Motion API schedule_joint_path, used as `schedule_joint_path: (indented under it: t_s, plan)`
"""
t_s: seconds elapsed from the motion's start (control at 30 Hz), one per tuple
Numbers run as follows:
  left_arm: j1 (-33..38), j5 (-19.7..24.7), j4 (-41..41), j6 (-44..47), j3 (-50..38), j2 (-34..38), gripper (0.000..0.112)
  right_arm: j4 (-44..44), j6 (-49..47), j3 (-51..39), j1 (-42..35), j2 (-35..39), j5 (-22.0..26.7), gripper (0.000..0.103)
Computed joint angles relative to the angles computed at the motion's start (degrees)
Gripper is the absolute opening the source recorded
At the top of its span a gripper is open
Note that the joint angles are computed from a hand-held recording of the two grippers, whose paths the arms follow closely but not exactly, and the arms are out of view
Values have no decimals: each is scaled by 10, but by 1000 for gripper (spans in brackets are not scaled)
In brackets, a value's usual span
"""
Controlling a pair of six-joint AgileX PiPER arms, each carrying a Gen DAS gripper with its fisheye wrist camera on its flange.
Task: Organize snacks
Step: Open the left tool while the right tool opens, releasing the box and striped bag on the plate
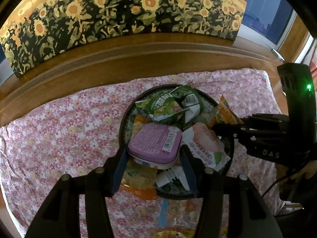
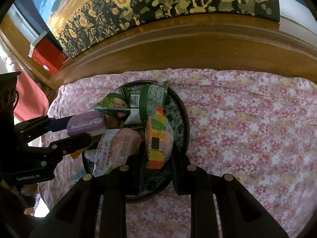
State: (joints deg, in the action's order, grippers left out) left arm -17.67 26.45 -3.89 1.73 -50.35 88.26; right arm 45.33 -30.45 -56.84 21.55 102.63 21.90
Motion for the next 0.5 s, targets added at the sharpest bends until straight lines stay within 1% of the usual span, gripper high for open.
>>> schedule_joint_path:
  t_s: [0.1, 0.3, 0.4, 0.47, 0.5]
  plan:
    - [1, 0, -3, 3, 0, 0, 57, -14, 13, -2, 2, -1, 0, 23]
    - [2, 1, -11, 7, 3, -4, 71, -24, 21, -5, 5, 0, -2, 25]
    - [2, 7, -8, 6, 3, -9, 75, -45, 41, -9, 8, 0, 0, 29]
    - [3, 10, -11, 8, 4, -14, 83, -34, 29, -12, 6, 0, 6, 34]
    - [4, 14, -15, 10, 4, -17, 84, -27, 24, -13, 5, 0, 9, 36]
